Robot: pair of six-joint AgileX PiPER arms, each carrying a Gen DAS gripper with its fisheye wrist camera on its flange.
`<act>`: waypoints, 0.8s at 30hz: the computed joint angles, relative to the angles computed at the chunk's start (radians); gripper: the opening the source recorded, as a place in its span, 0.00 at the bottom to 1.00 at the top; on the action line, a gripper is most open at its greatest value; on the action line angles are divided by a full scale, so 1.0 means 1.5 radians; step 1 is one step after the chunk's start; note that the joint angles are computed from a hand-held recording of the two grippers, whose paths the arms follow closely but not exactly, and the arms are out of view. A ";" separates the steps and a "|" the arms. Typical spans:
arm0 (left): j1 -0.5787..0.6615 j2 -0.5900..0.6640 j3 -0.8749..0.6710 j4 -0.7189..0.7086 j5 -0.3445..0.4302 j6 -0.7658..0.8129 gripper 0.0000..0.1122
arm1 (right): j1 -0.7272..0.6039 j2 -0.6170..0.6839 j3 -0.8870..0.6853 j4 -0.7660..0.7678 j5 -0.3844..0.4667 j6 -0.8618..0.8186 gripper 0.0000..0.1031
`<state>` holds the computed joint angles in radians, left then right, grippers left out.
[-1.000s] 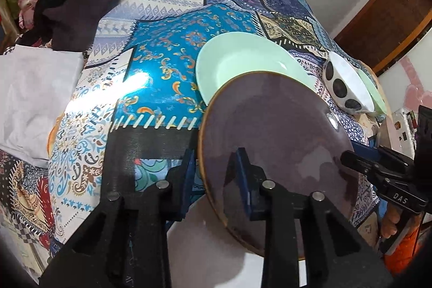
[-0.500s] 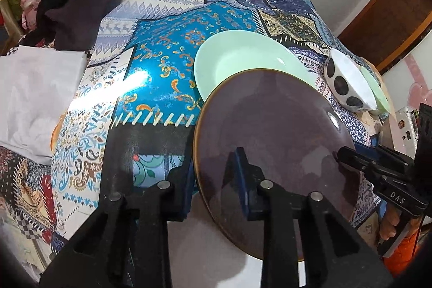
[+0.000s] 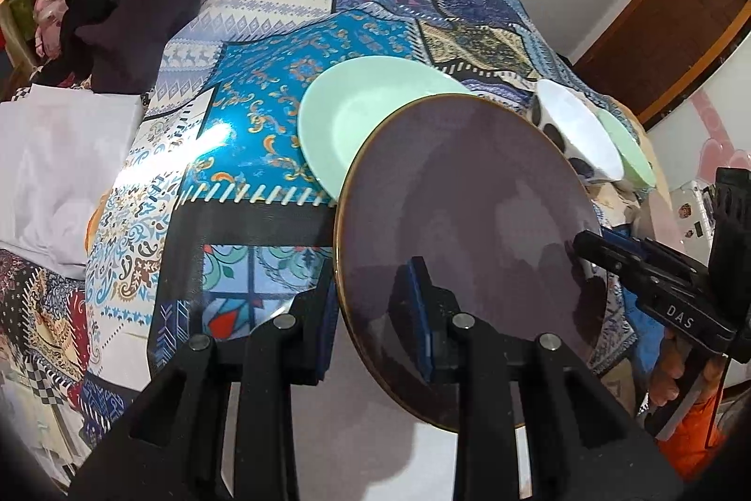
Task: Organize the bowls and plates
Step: 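Lift the dark purple plate off the white plate with the left tool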
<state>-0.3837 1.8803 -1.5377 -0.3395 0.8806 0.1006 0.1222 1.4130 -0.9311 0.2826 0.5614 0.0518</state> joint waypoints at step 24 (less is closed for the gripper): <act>-0.137 -0.113 0.069 0.056 0.012 -0.128 0.25 | -0.125 -0.217 0.120 0.066 0.083 -0.095 0.26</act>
<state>-0.5886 1.7105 -1.4342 -0.2551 0.8988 -0.0909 -0.0647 1.0869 -0.7513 0.3811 0.6856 -0.0900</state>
